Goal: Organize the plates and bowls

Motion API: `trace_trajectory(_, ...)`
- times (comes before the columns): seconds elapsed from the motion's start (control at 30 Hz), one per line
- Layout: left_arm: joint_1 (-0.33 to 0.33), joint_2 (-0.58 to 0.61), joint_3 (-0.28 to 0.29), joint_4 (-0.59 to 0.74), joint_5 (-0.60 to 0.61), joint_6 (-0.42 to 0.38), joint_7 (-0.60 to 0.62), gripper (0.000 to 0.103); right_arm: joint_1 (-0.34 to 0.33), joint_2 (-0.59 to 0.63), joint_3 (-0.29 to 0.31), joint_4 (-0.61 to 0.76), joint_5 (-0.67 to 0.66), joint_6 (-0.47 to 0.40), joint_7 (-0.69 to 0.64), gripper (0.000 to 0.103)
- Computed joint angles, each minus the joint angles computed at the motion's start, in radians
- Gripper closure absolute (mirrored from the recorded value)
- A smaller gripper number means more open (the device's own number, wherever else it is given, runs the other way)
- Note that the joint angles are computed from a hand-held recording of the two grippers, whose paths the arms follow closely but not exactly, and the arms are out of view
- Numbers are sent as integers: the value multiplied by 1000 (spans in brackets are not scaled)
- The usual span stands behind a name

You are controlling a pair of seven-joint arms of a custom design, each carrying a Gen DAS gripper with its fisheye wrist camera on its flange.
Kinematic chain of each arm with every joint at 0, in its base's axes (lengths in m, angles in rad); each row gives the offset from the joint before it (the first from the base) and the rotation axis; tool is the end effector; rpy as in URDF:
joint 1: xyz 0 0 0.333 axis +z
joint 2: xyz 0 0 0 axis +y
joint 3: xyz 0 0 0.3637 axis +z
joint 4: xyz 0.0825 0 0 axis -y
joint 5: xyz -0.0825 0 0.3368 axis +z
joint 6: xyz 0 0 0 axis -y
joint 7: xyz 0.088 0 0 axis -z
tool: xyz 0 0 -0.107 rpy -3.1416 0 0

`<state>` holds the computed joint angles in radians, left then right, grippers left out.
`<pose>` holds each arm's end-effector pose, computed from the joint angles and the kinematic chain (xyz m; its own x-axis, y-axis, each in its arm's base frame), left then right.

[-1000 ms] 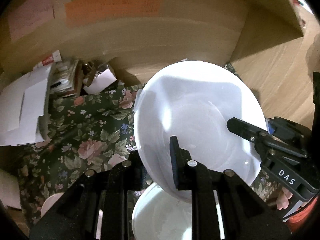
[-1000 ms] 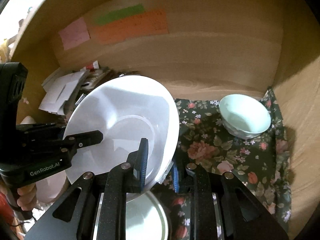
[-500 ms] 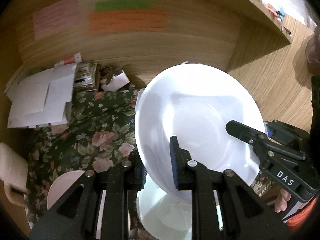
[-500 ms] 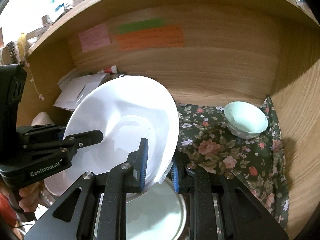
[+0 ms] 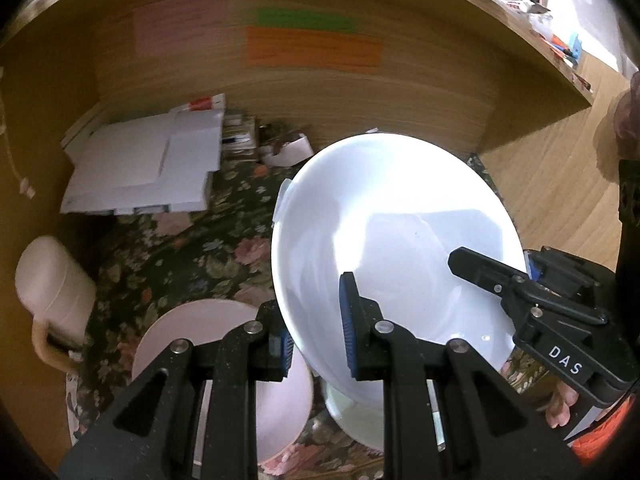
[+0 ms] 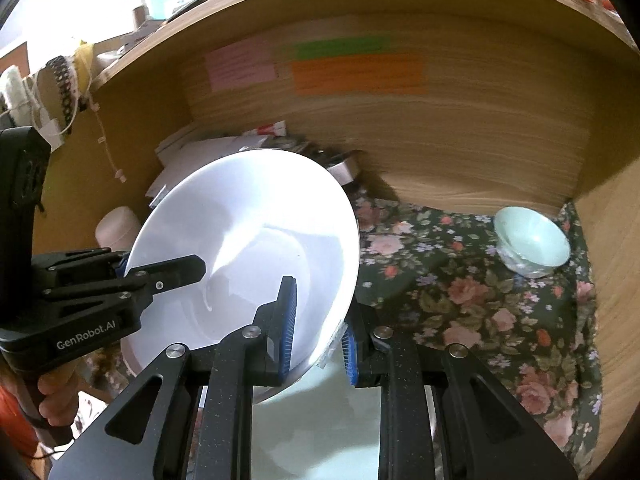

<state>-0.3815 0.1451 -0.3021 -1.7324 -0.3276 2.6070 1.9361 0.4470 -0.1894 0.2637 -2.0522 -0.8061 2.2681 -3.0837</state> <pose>0.4904 -0.3713 0.6391 -0.7494 -0.6537 0.1051 -0.5234 0.4876 -0.6988 0.3723 0.3125 0.6291 -0.3837 -0.8973 -0.2181 -0.5669 0.4153 -0.7114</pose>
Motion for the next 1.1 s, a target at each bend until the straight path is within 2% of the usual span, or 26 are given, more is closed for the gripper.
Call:
trace_trajectory(0.6,71,-52,45,-123,8,43,-59,83,40,164,-52,88,9,186,-72,84)
trace_trajectory(1.1,111,-34,64,-170,42,34,-107,83,74,282,-106,128,119,312,-179,84)
